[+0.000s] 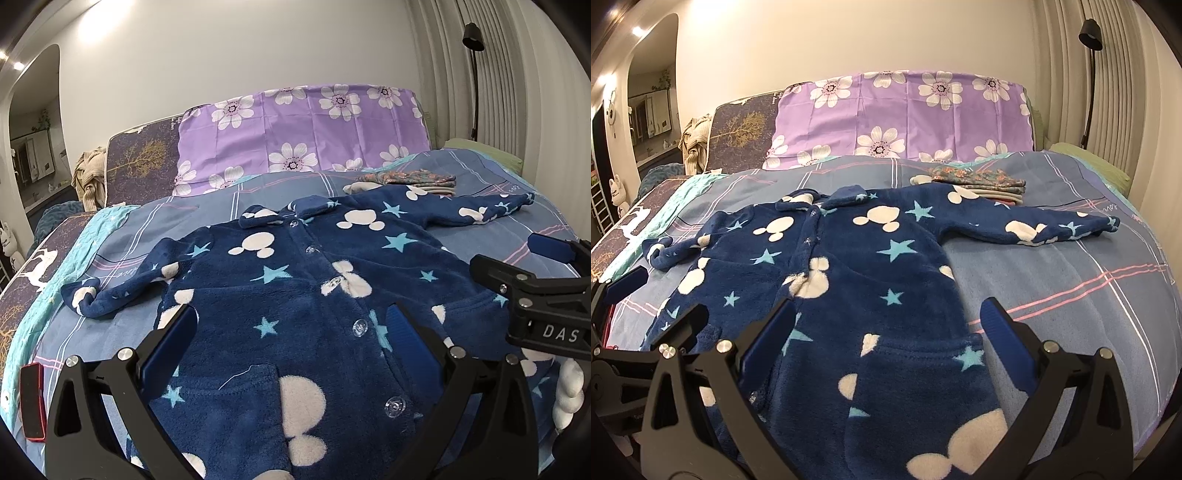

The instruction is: Fold small clothes

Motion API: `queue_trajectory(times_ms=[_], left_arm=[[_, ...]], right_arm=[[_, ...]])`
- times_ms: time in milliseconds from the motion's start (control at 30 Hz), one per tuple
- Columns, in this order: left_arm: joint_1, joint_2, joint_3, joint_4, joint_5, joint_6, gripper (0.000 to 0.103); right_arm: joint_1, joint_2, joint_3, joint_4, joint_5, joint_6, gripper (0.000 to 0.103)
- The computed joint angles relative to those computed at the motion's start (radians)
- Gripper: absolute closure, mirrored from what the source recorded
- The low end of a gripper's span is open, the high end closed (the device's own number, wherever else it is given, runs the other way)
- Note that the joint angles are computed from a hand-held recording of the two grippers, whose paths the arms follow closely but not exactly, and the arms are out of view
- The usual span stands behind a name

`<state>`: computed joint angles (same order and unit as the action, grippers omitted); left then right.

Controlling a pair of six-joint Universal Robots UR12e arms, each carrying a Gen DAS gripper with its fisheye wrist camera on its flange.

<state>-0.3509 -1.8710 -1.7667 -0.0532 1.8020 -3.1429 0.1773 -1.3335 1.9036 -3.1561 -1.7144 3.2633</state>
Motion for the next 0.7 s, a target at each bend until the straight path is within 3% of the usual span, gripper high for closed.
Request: queue_trajectory(times_ms=[567, 700], left_arm=[[0.013, 0.001, -0.010, -0.005, -0.014, -0.013, 0.001], [0.017, 0.001, -0.014, -0.004, -0.016, -0.018, 0.001]], right_arm=[[0.016, 0.015, -0.022, 0.027, -0.012, -0.004, 0.002], [0.019, 0.006, -0.033, 0.110, -0.014, -0.002, 0.002]])
